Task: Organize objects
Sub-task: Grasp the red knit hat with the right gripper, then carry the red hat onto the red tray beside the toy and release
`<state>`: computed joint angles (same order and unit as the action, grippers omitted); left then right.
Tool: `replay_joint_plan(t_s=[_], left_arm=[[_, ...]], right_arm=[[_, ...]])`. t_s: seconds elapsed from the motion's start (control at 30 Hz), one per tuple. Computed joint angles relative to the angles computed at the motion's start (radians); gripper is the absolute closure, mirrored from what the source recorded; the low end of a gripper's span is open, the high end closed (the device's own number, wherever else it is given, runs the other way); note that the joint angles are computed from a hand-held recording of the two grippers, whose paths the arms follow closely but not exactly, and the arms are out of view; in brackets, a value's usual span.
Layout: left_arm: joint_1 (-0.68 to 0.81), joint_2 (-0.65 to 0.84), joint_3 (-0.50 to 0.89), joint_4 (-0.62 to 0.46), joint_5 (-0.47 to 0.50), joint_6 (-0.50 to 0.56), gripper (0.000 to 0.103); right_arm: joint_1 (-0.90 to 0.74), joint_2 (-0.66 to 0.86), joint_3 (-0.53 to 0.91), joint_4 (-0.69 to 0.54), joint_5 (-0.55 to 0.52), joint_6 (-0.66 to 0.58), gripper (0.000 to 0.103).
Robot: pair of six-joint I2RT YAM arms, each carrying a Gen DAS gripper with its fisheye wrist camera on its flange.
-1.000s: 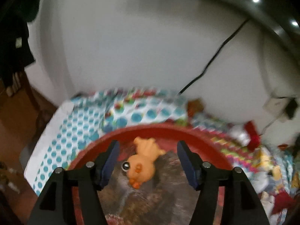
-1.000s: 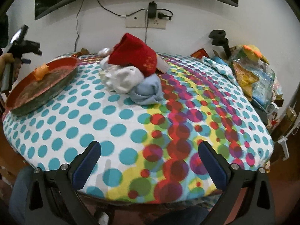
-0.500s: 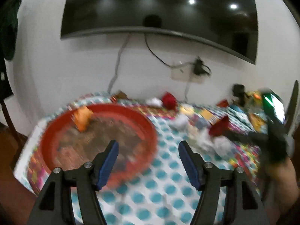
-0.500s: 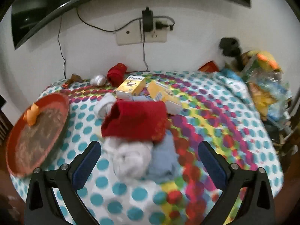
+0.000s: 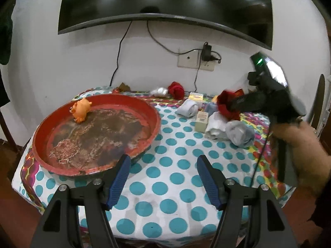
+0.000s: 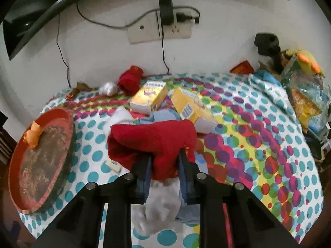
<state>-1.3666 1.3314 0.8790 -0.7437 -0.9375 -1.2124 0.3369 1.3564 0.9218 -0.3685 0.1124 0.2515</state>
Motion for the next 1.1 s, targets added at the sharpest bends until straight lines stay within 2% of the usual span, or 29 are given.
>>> replay_joint_plan(t_s=[0.4,0.53,0.67,0.8,0.9,1.1], left_arm=[[-0.006,-0.040,0.000,-0.119,-0.038,-0.127,0.035],[-0.015,-0.048,0.019,-0.210,-0.055,-0.194,0.035],[-0.016,-0.075,0.018,-0.311,-0.070,-0.279,0.035],[0.005,-0.119,-0.008,-0.425,-0.062,-0.407,0.035],[0.038,-0.168,-0.043,-0.478,-0.048,-0.478,0.035],[0.086,-0.254,-0.092,-0.540,-0.035,-0.547,0.035]], right_arm=[[0.084,0.010,0.229,-0.139,0.081,-0.033,0.082],[0.159,0.047,0.293,-0.165,0.130,-0.025,0.082],[0.246,0.103,0.345,-0.180,0.178,0.005,0.082],[0.336,0.179,0.410,-0.195,0.224,0.027,0.082],[0.396,0.242,0.467,-0.204,0.249,0.035,0.082],[0.499,0.395,0.609,-0.233,0.284,0.038,0.082]])
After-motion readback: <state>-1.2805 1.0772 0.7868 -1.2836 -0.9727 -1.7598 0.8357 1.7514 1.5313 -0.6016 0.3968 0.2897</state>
